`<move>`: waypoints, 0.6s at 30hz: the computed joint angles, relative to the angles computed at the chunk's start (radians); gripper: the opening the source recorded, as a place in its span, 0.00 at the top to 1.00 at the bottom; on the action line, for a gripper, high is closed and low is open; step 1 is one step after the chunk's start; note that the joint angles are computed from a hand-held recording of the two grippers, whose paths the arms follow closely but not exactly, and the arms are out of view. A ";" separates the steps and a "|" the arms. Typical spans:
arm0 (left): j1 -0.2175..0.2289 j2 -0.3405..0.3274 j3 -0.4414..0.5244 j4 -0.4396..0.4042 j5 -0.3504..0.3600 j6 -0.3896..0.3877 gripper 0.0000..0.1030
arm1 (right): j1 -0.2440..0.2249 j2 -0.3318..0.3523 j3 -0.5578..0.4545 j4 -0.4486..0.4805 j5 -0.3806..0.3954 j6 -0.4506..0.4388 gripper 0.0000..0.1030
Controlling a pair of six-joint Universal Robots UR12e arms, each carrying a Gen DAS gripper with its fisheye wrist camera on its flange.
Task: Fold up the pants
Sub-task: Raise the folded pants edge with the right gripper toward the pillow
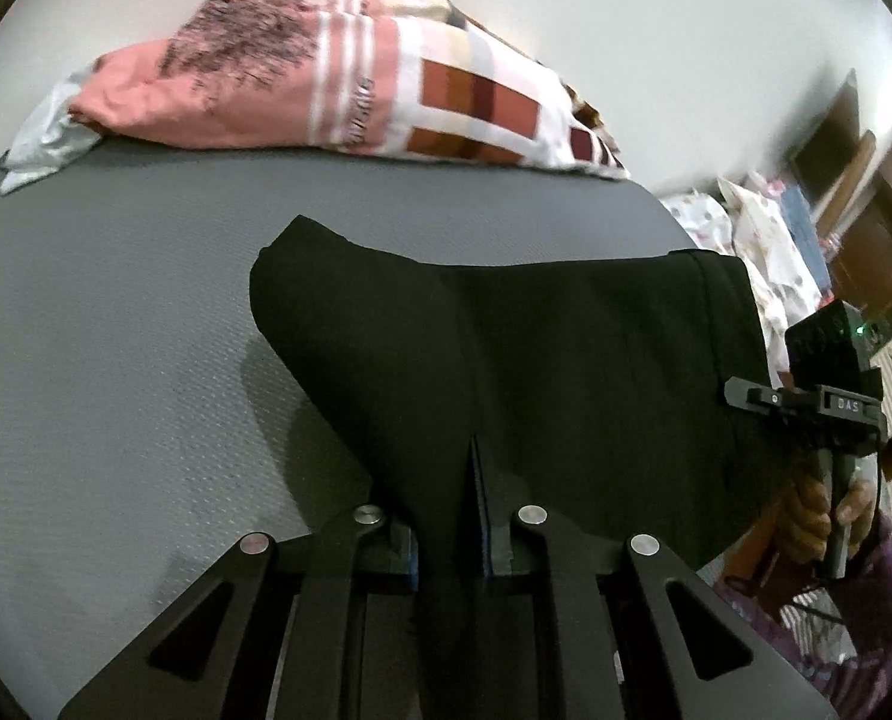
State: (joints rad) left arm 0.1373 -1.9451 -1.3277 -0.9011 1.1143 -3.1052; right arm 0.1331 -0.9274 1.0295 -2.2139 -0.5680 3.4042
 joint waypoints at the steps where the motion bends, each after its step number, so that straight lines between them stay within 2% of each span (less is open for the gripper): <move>1: 0.002 -0.002 0.003 0.003 0.001 -0.003 0.87 | 0.003 0.006 -0.012 0.003 0.001 -0.001 0.78; 12: 0.030 -0.079 0.110 0.049 0.029 -0.026 0.87 | 0.032 0.134 -0.222 0.023 0.009 0.057 0.78; 18: 0.037 -0.138 0.188 0.057 0.061 -0.028 0.87 | 0.048 0.249 -0.421 0.079 0.007 0.089 0.78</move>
